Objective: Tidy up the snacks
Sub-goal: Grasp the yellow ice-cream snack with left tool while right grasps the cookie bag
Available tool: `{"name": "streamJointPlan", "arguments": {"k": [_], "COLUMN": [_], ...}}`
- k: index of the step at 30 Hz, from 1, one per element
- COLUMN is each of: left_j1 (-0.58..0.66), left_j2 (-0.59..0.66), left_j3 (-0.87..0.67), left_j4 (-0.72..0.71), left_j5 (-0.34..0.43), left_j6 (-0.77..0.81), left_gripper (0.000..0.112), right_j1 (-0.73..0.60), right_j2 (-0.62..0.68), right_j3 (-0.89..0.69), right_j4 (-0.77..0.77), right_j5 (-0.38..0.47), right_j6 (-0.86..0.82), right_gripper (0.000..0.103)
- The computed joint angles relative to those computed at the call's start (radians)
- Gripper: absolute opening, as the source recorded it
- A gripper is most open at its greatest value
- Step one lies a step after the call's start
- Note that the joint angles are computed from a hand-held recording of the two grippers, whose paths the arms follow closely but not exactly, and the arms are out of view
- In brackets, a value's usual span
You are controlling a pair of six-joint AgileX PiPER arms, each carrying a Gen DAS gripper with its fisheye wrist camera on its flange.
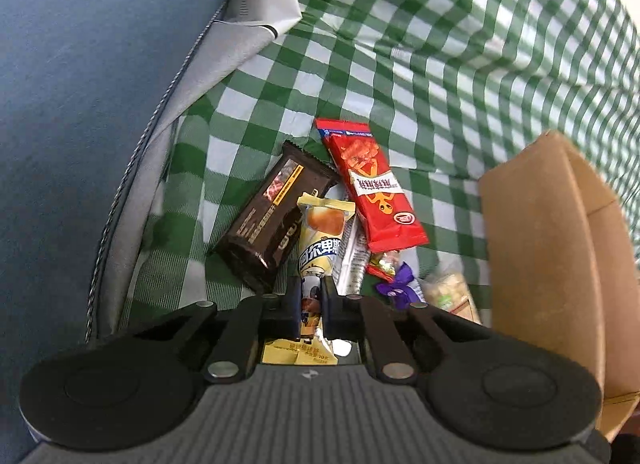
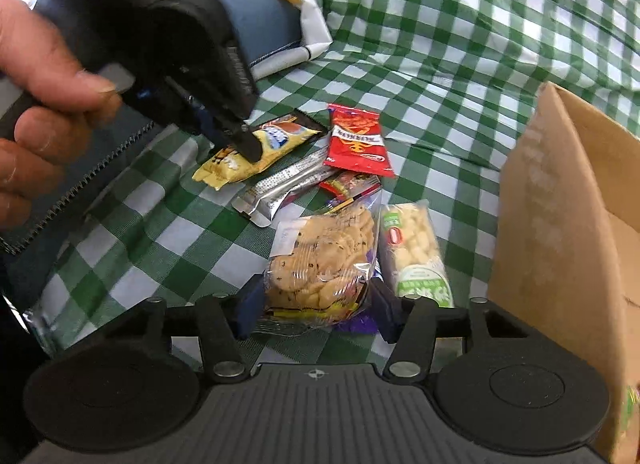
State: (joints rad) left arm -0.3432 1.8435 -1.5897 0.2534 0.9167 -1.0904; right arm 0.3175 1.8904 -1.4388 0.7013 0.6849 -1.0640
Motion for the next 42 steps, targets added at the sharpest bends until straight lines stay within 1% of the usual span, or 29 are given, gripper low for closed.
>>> {"name": "streamJointPlan", "arguments": {"k": [3,5,6,8,9,11,12,15,17,19,20,22,24,26,28,35,42], "left_j1": [-0.002,0.003,0.002,-0.018,-0.034,-0.054,-0.064,-0.085,-0.084,-0.081,-0.082,-0.082,-0.079,-0.082,-0.084,-0.091,-0.095], "left_j2": [-0.056,-0.088,-0.093,-0.067,-0.041,-0.006,0.015,0.054,0.070,0.078,0.092,0.111,0.115,0.131,0.143,0.196,0.209], "left_j3": [0.065,0.105,0.111,0.070,0.031,-0.011,-0.037,-0.085,-0.104,-0.112,-0.130,-0.145,-0.141,-0.157,-0.174,-0.249,-0.268], "left_j4": [-0.034,-0.107,-0.151,-0.198,-0.208,-0.236,-0.240,-0.213,-0.217,-0.221,-0.226,-0.234,-0.230,-0.226,-0.219,-0.204,-0.193], "left_j5": [-0.055,-0.099,-0.107,-0.055,-0.003,0.059,0.094,0.152,0.165,0.172,0.180,0.190,0.198,0.211,0.220,0.253,0.264], "left_j6": [-0.001,0.065,0.118,0.228,0.284,0.364,0.395,0.400,0.395,0.402,0.411,0.439,0.465,0.469,0.461,0.448,0.450], "left_gripper": [0.010,0.010,0.010,0.010,0.010,0.010,0.011,0.011,0.011,0.011,0.015,0.018,0.023,0.032,0.035,0.035,0.035], "right_j1": [-0.030,-0.048,-0.058,-0.074,-0.082,-0.087,-0.088,-0.083,-0.076,-0.069,-0.068,-0.068,-0.069,-0.067,-0.062,-0.050,-0.046], "right_j2": [-0.040,-0.071,-0.088,-0.112,-0.122,-0.140,-0.147,-0.165,-0.175,-0.175,-0.172,-0.164,-0.156,-0.148,-0.139,-0.107,-0.109], "right_j3": [0.019,0.042,0.056,0.074,0.083,0.106,0.117,0.163,0.190,0.201,0.201,0.193,0.183,0.174,0.167,0.146,0.158], "right_j4": [0.026,0.043,0.048,0.038,0.026,-0.011,-0.032,-0.073,-0.082,-0.090,-0.089,-0.081,-0.069,-0.062,-0.067,-0.098,-0.108], "right_j5": [0.049,0.068,0.079,0.111,0.131,0.157,0.166,0.160,0.139,0.124,0.122,0.120,0.120,0.117,0.108,0.098,0.080], "right_j6": [-0.004,-0.019,-0.024,-0.011,-0.001,0.023,0.033,0.038,0.024,0.011,0.008,0.013,0.022,0.029,0.036,0.077,0.065], "right_gripper": [0.057,0.057,0.057,0.057,0.057,0.058,0.058,0.060,0.065,0.066,0.067,0.069,0.074,0.079,0.080,0.080,0.080]}}
